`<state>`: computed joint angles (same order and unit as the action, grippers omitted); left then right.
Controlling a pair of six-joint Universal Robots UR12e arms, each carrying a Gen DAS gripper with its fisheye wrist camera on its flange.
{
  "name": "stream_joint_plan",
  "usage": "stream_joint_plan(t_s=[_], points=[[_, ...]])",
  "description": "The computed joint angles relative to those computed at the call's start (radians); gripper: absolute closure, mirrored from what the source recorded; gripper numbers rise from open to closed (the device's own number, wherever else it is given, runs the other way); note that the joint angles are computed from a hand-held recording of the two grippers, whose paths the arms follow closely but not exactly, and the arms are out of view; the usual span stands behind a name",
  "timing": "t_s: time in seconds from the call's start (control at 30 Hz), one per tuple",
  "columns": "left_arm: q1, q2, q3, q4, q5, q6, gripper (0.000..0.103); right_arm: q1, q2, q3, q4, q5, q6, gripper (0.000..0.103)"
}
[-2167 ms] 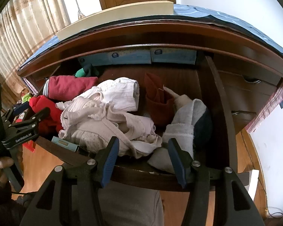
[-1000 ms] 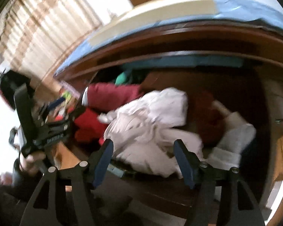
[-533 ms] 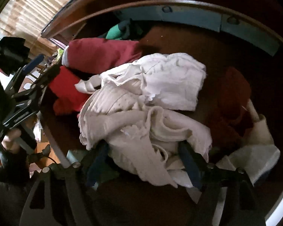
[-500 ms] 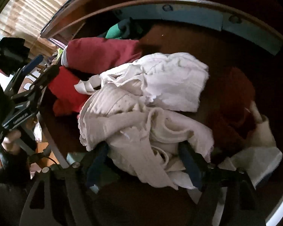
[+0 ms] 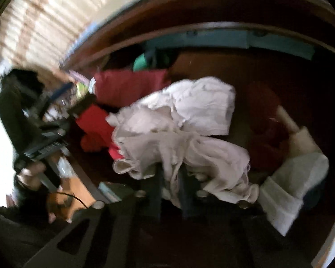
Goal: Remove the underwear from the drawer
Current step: 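Reach into the drawer and grasp beige underwear with both tools, then lift the beige underwear with the right tool while the left tool carries another pair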
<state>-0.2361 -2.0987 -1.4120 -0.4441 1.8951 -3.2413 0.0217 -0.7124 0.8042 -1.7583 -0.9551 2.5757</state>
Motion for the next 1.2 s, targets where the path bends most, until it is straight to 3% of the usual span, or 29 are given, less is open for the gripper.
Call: stream_joint_plan(t_s=[0.1, 0.27, 0.37, 0.5, 0.6, 0.73, 0.83, 1.03, 1.1, 1.2], points=[[-0.003, -0.013, 0.024, -0.012, -0.029, 0.022, 0.001, -0.023, -0.029, 0.054, -0.085, 0.068, 0.055, 0.091], [-0.006, -0.044, 0.083, -0.054, -0.124, 0.093, 0.001, -0.068, -0.072, 0.133, -0.283, 0.177, 0.23, 0.091], [-0.012, -0.079, 0.146, -0.134, -0.176, 0.152, 0.001, -0.088, -0.092, 0.17, -0.421, 0.199, 0.332, 0.091], [-0.011, -0.128, 0.259, -0.336, -0.287, 0.189, 0.009, -0.101, -0.104, 0.196, -0.516, 0.191, 0.407, 0.091], [-0.02, -0.154, 0.307, -0.378, -0.278, 0.243, 0.01, -0.104, -0.094, 0.189, -0.522, 0.203, 0.438, 0.091], [-0.025, -0.192, 0.382, -0.496, -0.263, 0.28, 0.011, -0.099, -0.083, 0.187, -0.539, 0.217, 0.458, 0.091], [-0.03, -0.221, 0.433, -0.576, -0.232, 0.324, 0.019, -0.094, -0.077, 0.189, -0.563, 0.217, 0.477, 0.091], [-0.038, -0.244, 0.472, -0.659, -0.221, 0.378, 0.019, -0.101, -0.083, 0.21, -0.575, 0.22, 0.484, 0.091], [-0.035, -0.256, 0.495, -0.692, -0.255, 0.379, 0.04, -0.1, -0.082, 0.208, -0.571, 0.217, 0.484, 0.091], [-0.033, -0.268, 0.519, -0.713, -0.273, 0.382, 0.053, -0.096, -0.091, 0.219, -0.579, 0.208, 0.49, 0.091]])
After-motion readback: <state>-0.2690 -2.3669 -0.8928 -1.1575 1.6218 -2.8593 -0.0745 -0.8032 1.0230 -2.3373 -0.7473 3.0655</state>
